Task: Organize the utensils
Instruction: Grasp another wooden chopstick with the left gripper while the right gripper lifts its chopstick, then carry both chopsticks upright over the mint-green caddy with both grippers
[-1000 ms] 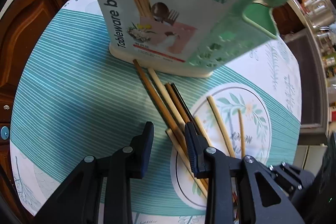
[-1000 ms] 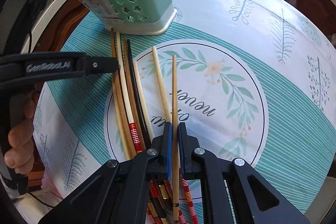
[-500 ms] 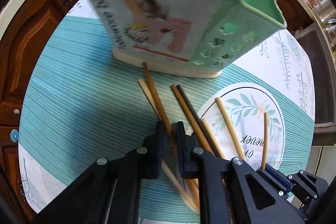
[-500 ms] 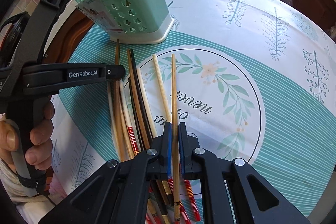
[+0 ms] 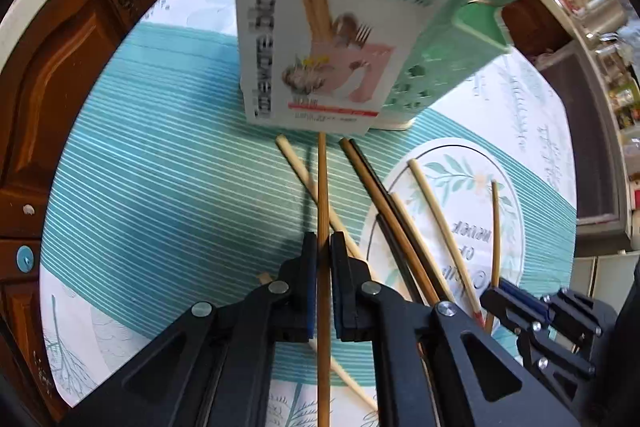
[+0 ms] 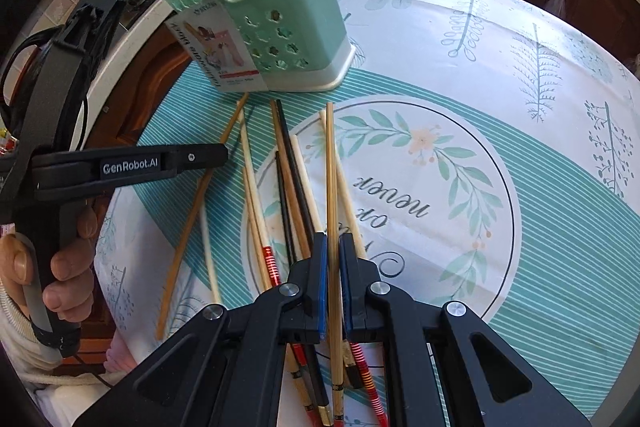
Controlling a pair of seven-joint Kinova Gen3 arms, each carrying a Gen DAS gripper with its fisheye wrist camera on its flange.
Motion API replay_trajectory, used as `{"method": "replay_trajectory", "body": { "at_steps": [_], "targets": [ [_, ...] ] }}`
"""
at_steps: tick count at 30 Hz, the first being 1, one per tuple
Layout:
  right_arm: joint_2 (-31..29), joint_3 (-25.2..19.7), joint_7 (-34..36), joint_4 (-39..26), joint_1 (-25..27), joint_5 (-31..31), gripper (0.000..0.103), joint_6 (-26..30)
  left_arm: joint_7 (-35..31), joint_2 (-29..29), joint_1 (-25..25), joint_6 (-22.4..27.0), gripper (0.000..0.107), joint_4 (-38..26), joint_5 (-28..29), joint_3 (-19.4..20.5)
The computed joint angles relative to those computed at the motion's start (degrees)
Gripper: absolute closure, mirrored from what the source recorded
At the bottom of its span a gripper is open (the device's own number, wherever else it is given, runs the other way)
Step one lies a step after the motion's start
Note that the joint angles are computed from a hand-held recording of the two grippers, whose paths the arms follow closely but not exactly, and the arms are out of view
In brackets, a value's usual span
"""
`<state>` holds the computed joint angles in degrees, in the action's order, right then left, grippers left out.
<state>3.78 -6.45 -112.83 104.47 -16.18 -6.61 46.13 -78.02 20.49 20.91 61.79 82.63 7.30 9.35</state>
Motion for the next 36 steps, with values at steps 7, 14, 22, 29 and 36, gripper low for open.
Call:
{"method": "replay_trajectory", "body": {
  "at_steps": [7,14,22,29,36],
  "targets": [
    [-4.4,-1.5,-4.3,1.3,-1.6,2.9,0.097,-4.6,-11.2,-9.8,-3.8,-6.1,0.103,7.4,5.1,1.3],
    [-3.2,-2.5,-6.7,-2.4,-3.6,4.6,0.097,-1.6,-16.6,-10.3,-5.7,-3.5,0.103,7.3,9.7,0.9],
    [-1.8,-2.6,-6.2,-4.4,-4.8,3.0,0.097,-1.5,-20.6,-11.7,-7.3,-2.8,0.103,11.5,14.4,0.5],
    [-0.2,-3.0,-6.9,-6.7,-6.4,3.4,0.097,-1.8,-21.1,-14.1,-8.4,-4.4,0.103,13.9,15.0,-0.6],
    [-0.2,-3.3,-11.0,-11.3,-8.6,10.3,0.097,-1.6,-24.7,-16.9,-9.4,-6.6,0.103,11.4,15.8,-1.2]
  ]
}}
